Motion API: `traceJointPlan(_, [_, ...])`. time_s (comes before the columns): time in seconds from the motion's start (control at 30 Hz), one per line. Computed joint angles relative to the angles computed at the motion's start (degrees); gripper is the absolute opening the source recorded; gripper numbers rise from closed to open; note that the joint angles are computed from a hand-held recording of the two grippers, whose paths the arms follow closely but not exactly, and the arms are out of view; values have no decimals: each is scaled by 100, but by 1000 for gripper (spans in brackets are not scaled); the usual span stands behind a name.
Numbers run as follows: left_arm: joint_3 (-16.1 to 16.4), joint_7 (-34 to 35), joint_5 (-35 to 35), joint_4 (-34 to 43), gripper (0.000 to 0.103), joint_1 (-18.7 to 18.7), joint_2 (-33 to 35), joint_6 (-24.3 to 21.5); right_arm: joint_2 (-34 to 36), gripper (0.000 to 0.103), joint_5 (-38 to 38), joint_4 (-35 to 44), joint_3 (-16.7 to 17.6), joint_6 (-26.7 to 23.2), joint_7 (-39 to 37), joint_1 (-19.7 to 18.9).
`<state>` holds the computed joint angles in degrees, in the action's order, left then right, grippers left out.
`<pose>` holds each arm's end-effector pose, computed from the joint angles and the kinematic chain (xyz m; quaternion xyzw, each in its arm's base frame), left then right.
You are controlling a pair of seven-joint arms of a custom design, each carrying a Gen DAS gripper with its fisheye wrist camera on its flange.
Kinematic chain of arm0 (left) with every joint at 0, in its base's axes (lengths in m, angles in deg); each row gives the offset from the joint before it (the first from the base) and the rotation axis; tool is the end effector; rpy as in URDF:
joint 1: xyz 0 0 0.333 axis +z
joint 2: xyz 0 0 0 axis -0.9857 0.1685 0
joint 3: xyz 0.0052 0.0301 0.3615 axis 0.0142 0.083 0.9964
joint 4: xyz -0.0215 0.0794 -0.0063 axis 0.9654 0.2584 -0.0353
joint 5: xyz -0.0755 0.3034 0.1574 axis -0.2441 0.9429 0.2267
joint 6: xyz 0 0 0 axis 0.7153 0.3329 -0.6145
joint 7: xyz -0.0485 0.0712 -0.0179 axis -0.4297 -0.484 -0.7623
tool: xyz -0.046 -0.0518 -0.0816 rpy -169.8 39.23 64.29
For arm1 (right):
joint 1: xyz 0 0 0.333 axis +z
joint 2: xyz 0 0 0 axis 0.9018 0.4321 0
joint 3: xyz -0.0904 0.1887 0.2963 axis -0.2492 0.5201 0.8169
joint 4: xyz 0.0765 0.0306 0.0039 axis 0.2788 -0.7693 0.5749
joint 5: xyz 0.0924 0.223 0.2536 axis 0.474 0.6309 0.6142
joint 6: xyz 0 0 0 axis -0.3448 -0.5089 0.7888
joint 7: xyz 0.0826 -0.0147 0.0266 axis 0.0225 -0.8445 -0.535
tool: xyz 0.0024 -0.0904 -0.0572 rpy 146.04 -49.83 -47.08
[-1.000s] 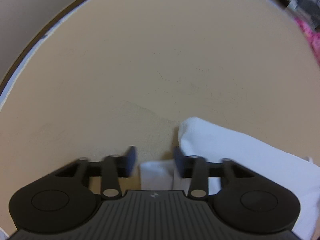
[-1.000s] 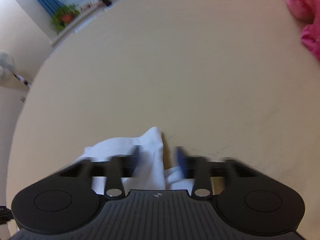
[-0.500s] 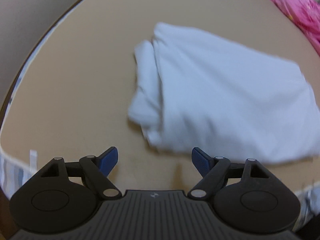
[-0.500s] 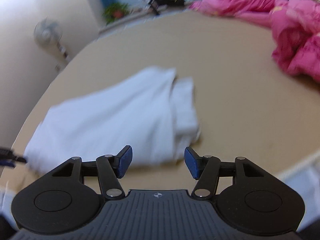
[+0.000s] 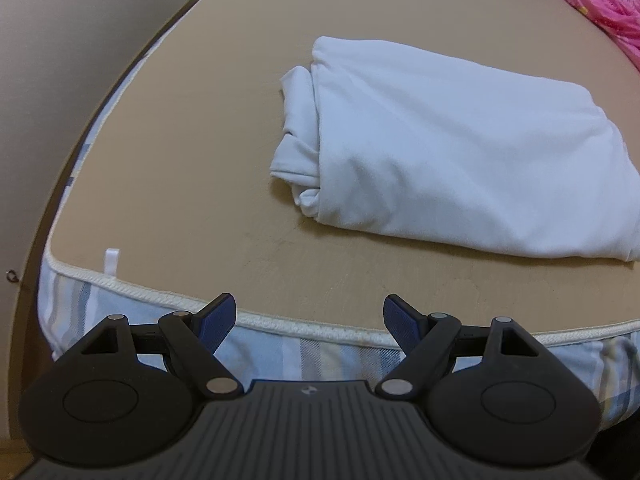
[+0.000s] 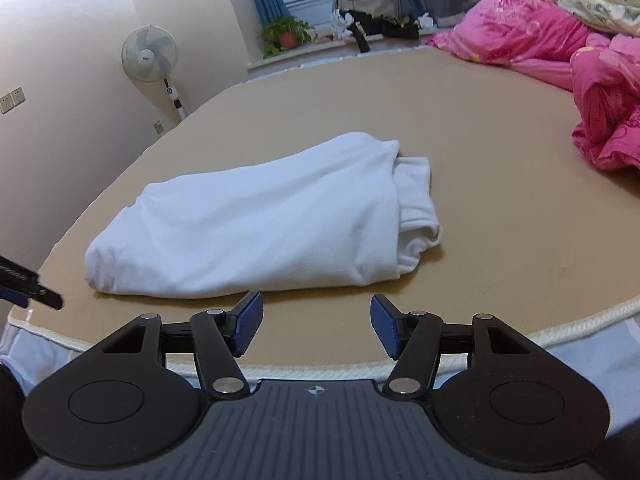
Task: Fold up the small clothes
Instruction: 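Lay the folded hem down and open both grippers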
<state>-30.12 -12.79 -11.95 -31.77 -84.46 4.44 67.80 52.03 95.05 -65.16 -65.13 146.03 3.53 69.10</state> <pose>0.5900 -0.0803 0.5354 -0.8069 0.5517 -0.0451 0.2063 0.6018 0.1773 0.4970 -0.6908 0.5658 -0.1540 0.4230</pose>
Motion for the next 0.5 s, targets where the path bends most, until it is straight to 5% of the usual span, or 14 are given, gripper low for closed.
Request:
traceJointPlan(0.13, [-7,-204,98,133,85,-71,32,-220,363,62,642,145,994,733,-1076,-673])
traceJointPlan(0.37, [29,-369,26,449,85,-96,329,-501,674,62,496,51,2212,1116,-1383,-1683])
traceJointPlan(0.5, [60,-403,-76,509,85,-76,426,-500,740,62,247,0,2343,1214,-1152,-1807])
